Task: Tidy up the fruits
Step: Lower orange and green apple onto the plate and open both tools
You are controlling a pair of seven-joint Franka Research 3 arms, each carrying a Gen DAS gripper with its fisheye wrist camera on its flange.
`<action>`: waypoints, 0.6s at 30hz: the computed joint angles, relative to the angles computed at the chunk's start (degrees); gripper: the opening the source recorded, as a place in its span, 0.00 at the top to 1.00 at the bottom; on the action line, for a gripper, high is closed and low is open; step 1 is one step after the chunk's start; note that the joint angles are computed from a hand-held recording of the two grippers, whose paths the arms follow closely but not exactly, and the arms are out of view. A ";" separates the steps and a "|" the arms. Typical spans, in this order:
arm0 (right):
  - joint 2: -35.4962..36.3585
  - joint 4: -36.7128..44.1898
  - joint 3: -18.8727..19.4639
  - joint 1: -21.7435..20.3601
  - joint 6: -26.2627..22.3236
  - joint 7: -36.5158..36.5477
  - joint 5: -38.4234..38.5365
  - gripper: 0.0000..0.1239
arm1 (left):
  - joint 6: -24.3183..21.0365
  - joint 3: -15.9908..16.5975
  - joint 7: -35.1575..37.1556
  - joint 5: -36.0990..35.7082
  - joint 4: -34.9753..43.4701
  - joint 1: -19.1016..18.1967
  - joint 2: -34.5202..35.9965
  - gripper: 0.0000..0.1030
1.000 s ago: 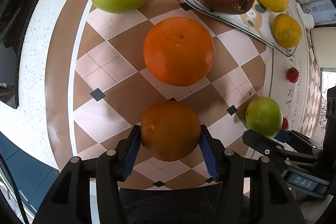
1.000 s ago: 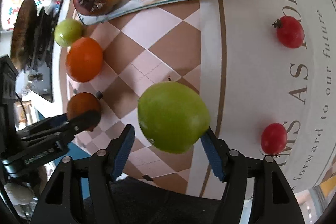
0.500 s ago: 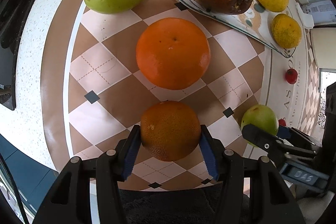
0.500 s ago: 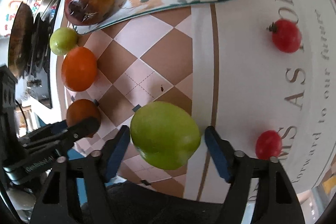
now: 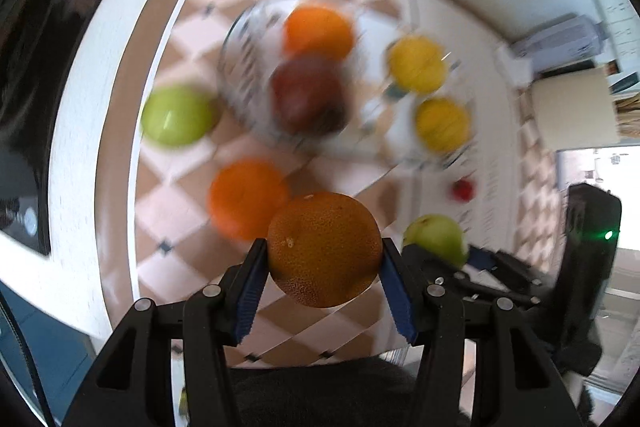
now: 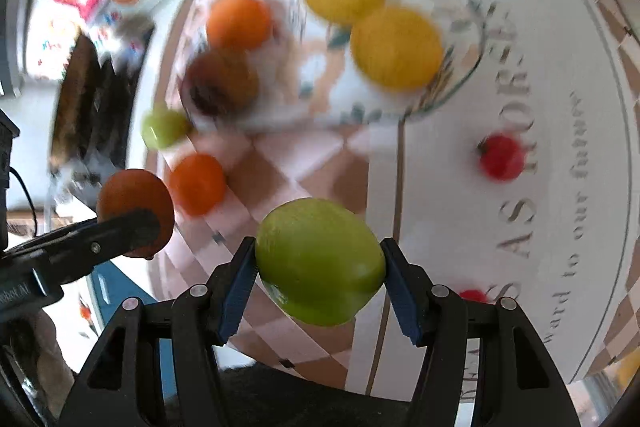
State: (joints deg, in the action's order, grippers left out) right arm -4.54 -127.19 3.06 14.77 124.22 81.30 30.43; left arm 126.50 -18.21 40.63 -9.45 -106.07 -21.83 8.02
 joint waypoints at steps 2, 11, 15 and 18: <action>1.25 2.87 -1.04 -1.03 0.10 0.02 0.99 0.49 | -1.77 0.41 0.20 2.33 5.88 -0.10 3.64 0.49; 15.60 19.96 -2.27 -4.67 -0.68 4.60 -3.71 0.48 | -14.74 1.08 3.24 7.13 33.91 -1.67 25.67 0.49; 19.77 24.31 -2.14 -5.52 -1.64 5.08 -5.58 0.48 | -21.55 1.86 3.46 8.35 42.23 -2.95 31.46 0.49; 22.73 27.25 -1.76 -5.71 -2.15 6.46 -5.57 0.48 | -24.19 2.45 3.38 9.12 46.79 -3.91 34.58 0.49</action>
